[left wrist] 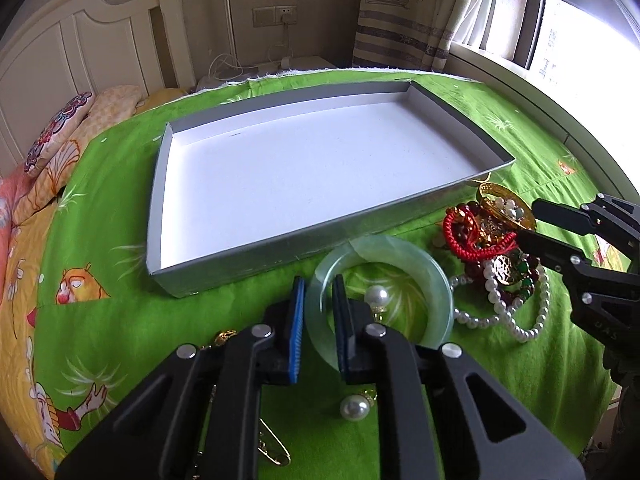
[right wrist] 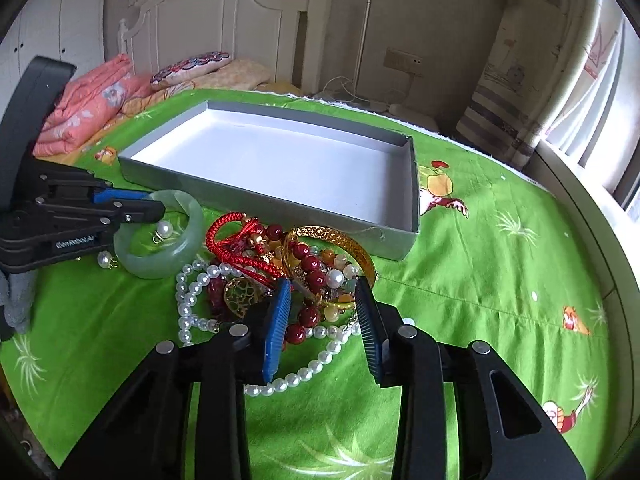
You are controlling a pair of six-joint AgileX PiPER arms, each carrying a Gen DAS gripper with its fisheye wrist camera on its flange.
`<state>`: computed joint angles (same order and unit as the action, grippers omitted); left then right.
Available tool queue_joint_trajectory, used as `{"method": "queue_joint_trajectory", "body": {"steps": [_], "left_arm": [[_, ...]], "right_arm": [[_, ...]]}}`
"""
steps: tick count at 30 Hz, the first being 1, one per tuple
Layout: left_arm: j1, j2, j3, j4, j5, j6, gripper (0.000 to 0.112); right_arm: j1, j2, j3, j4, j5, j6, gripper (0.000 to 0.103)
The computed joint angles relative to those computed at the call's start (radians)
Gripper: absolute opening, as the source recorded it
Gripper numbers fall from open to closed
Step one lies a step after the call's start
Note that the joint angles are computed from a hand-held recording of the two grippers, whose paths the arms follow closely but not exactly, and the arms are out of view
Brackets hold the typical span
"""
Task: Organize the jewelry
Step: 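Grasp the green jade bangle with the left gripper while the right gripper approaches the gold bangle, then grasp the gold bangle with the right gripper while the left gripper lifts the jade bangle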
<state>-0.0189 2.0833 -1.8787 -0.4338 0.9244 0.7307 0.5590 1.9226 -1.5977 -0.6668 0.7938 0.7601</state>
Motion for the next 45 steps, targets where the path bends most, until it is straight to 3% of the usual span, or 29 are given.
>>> {"method": "queue_joint_trajectory", "body": {"steps": [5, 7, 9, 14, 21, 30, 39, 45], "left_arm": [[0.014, -0.020, 0.026, -0.034, 0.005, 0.033, 0.013], [0.020, -0.024, 0.029, -0.048, 0.011, 0.042, 0.013], [0.028, -0.030, 0.038, -0.066, 0.015, 0.055, 0.013], [0.043, -0.054, 0.063, -0.102, 0.016, 0.086, 0.013], [0.054, -0.085, 0.104, -0.136, 0.017, 0.117, 0.013], [0.063, -0.108, 0.128, -0.158, 0.015, 0.134, 0.013], [0.079, -0.142, 0.138, -0.188, 0.018, 0.151, 0.013], [0.065, -0.086, 0.001, -0.146, 0.062, 0.069, 0.013]], "right_arm": [[0.011, 0.081, -0.115, 0.015, 0.077, -0.147, 0.027], [0.016, 0.083, -0.109, -0.003, 0.067, -0.154, 0.023], [0.003, 0.062, -0.086, 0.035, 0.033, -0.160, 0.013], [-0.003, -0.036, 0.060, -0.024, -0.078, -0.026, 0.012], [-0.039, -0.173, 0.202, 0.030, -0.218, 0.023, 0.006], [-0.005, -0.233, 0.271, -0.119, -0.222, 0.201, 0.006], [0.026, -0.256, 0.236, -0.160, -0.189, 0.207, 0.006], [0.003, -0.176, 0.126, -0.104, -0.169, 0.112, 0.006]]}}
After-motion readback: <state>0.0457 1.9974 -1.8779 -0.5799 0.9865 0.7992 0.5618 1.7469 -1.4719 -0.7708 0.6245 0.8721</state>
